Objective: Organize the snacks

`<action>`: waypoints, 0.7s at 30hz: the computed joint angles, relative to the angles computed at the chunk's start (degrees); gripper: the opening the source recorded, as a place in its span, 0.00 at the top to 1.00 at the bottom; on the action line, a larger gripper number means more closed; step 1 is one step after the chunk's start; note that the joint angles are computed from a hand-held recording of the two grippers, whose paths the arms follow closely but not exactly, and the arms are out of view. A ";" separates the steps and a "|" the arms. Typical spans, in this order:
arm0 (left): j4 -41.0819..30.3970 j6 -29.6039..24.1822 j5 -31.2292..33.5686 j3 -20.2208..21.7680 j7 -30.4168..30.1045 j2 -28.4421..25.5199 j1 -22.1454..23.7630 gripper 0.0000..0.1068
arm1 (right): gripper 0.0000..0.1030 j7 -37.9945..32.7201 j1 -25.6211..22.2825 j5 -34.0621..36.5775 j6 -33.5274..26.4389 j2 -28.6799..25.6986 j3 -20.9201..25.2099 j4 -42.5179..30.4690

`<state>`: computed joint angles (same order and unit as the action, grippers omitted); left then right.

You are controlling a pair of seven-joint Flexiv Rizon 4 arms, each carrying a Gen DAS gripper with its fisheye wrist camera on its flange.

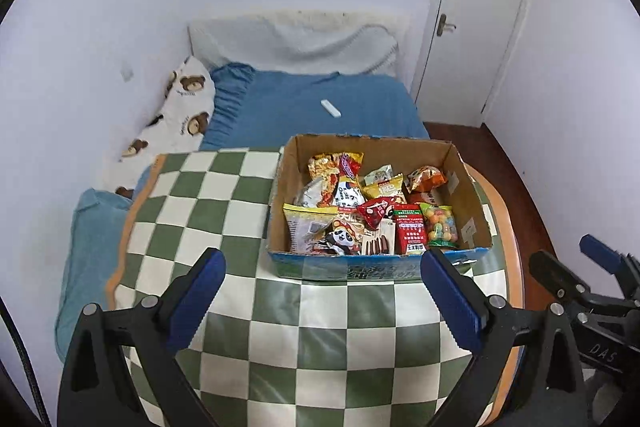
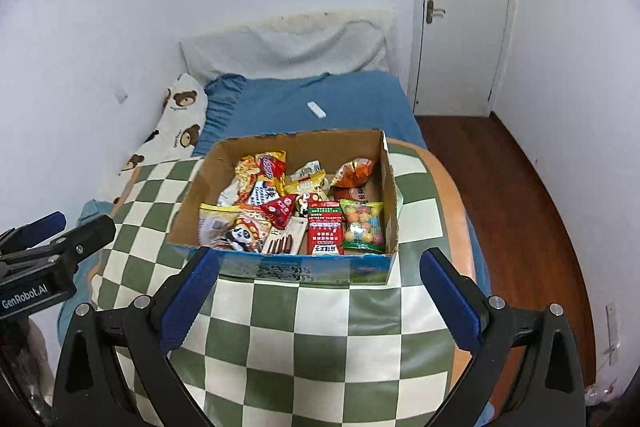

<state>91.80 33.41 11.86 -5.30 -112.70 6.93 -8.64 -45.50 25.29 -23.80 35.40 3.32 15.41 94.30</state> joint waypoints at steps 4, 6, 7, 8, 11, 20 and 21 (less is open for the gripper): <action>1.92 -0.26 0.47 -0.32 0.00 3.44 -0.52 0.06 | 0.00 1.61 0.04 -1.77 0.10 3.06 1.20 1.67; 2.23 -0.77 1.44 -0.98 -0.03 4.55 -0.32 0.06 | 0.00 2.55 -0.05 -2.73 0.09 4.59 1.89 2.39; 2.48 -1.02 1.96 -1.31 -0.03 5.25 -0.28 0.06 | 0.00 2.79 -0.08 -2.99 0.12 5.14 2.18 2.65; 2.71 -1.26 2.14 -1.48 -0.09 5.75 -0.15 0.06 | 0.00 2.97 -0.10 -3.34 -0.01 5.79 2.52 2.91; 3.47 -1.66 2.04 -1.92 -0.24 7.15 0.13 0.06 | 0.00 3.17 -0.09 -3.84 -0.23 7.05 3.28 3.20; 4.88 -2.10 2.19 -2.95 -1.26 9.22 1.11 0.06 | 0.00 3.90 -0.09 -4.36 -0.16 8.37 4.46 3.87; 4.88 -2.10 2.00 -3.00 -1.10 9.11 1.12 0.06 | 0.00 3.97 -0.07 -4.13 -0.17 8.35 4.45 3.93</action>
